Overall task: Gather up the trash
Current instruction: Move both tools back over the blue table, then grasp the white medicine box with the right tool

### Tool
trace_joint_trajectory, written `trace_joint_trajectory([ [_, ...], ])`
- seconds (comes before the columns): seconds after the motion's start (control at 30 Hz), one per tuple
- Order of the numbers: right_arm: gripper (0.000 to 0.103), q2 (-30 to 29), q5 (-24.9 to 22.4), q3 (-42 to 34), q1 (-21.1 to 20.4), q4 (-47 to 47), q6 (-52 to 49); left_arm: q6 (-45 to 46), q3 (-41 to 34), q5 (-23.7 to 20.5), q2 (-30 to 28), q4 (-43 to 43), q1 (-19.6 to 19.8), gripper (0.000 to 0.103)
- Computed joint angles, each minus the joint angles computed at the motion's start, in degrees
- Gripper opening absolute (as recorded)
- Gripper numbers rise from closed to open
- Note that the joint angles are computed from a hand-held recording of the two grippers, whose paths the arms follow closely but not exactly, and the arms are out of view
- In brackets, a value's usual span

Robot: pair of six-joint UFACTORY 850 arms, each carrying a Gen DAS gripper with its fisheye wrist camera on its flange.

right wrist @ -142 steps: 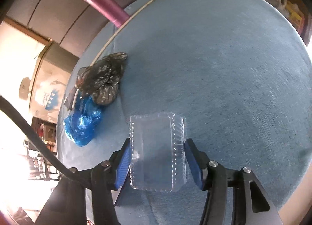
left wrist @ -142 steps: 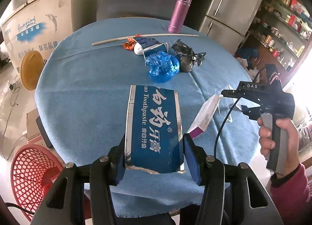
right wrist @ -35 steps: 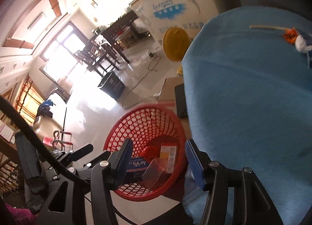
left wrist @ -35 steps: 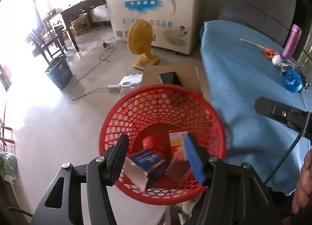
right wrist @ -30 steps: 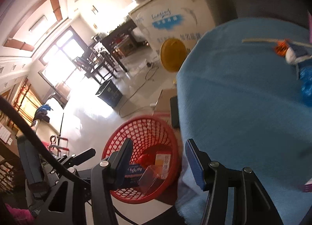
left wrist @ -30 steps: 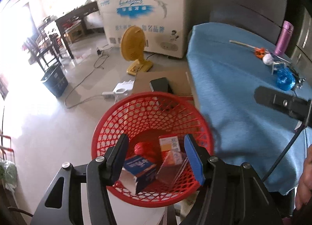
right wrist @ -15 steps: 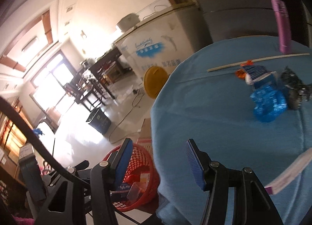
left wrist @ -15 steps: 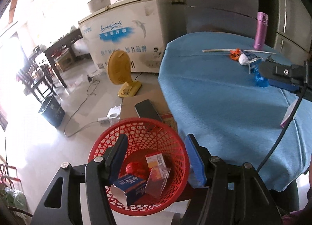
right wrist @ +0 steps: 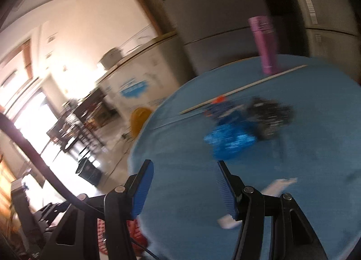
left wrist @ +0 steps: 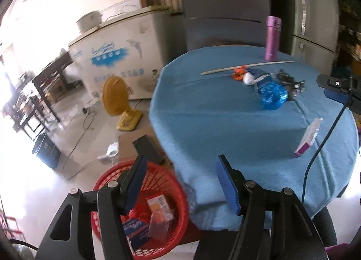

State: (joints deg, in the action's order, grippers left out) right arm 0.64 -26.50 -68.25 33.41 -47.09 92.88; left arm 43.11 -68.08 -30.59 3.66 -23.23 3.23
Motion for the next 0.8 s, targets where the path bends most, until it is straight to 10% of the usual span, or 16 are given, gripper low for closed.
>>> trace_joint_trajectory([
  [0.3, 0.065, 5.4, -3.8, 5.8, -6.6, 18.9, -7.6, 5.5, -0.8, -4.3, -0.9, -4.8, -2.6, 0.064],
  [0.57, 0.065, 1.5, 0.6, 6.9, -12.1, 53.9, -30.8, 3.6, 0.2, -5.8, -1.3, -1.3, -3.1, 0.064],
  [0.8, 0.065, -0.5, 6.3, 5.9, -12.0, 64.2, -41.2, 2.7, -1.4, -7.2, -2.9, -1.9, -2.6, 0.064],
])
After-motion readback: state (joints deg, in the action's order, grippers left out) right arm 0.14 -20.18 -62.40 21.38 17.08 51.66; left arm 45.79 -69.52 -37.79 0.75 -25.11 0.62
